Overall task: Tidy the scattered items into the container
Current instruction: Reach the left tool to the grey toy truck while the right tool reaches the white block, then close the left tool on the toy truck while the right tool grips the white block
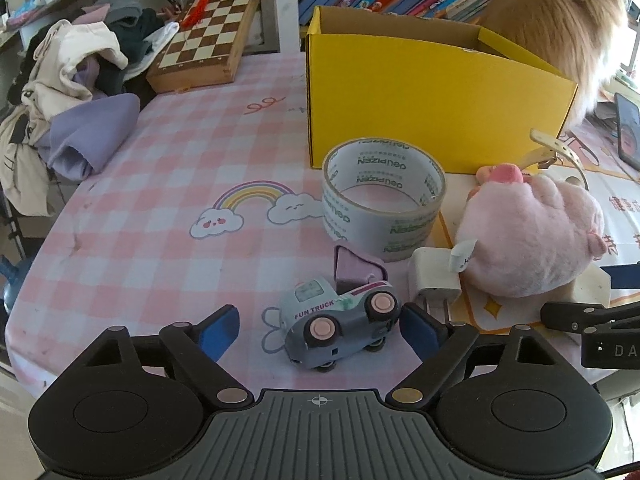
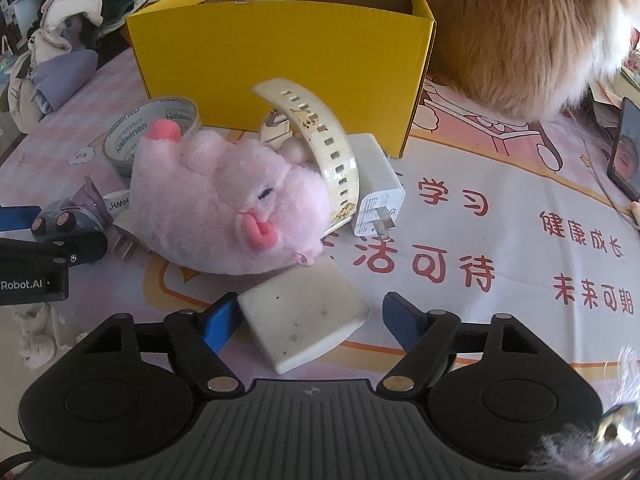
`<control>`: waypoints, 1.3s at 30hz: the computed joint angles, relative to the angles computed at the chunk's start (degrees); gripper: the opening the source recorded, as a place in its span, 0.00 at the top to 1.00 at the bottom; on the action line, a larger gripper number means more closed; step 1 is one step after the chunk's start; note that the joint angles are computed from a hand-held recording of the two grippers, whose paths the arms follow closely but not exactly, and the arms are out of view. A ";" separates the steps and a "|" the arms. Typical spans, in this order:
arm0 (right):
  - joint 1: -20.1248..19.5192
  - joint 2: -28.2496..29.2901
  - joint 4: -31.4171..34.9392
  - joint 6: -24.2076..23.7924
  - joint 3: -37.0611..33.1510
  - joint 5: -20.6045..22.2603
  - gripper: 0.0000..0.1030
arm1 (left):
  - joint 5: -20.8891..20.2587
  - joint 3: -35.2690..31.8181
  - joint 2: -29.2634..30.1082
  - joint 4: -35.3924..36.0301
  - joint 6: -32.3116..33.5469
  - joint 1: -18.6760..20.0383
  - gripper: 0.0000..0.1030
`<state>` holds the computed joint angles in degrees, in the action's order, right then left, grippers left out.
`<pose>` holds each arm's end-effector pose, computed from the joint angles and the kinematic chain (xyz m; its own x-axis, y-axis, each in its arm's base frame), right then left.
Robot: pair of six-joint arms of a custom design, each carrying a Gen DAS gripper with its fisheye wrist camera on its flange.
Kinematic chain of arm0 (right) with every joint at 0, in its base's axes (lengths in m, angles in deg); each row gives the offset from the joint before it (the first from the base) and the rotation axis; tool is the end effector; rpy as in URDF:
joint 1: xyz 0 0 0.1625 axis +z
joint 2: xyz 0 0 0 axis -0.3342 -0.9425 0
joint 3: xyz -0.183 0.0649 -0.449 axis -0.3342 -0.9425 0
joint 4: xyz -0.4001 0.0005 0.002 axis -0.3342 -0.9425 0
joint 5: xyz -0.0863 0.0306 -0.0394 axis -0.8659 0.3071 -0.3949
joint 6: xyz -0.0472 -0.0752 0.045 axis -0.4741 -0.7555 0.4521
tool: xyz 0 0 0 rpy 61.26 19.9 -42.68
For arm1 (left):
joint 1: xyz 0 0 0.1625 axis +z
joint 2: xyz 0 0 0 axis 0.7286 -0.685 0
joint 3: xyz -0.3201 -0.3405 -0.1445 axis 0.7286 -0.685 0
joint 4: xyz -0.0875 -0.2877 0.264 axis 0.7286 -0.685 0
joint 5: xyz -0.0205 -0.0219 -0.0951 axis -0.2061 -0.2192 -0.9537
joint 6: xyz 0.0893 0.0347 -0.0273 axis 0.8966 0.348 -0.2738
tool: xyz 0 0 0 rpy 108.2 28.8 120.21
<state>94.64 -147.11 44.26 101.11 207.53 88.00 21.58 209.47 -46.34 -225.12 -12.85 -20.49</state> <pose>0.0132 -0.2902 0.1850 -0.7016 0.0967 0.7060 -0.3410 0.8244 -0.4517 -0.2063 -0.3306 -0.0162 -0.6655 0.3014 -0.6828 0.6084 0.7490 -0.2624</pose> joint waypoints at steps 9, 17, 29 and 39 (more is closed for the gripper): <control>-0.77 -0.38 1.00 -1.51 0.01 -1.70 0.42 | -1.01 -0.27 0.61 -0.62 1.73 0.24 0.31; -0.84 -0.64 -0.07 -1.54 0.71 -1.77 0.49 | -1.00 0.52 1.34 -3.47 3.53 -0.05 0.40; -1.32 -2.34 -1.61 -1.01 1.96 -1.69 0.55 | 0.27 2.19 0.86 -6.87 2.92 -0.55 0.41; -1.48 -3.69 -3.07 -0.88 3.01 -0.99 0.56 | 1.18 3.43 0.13 -8.36 2.40 -1.59 0.41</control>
<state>93.16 -150.80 41.19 100.23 210.54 87.01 22.77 212.90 -46.21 -233.47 -10.44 -22.07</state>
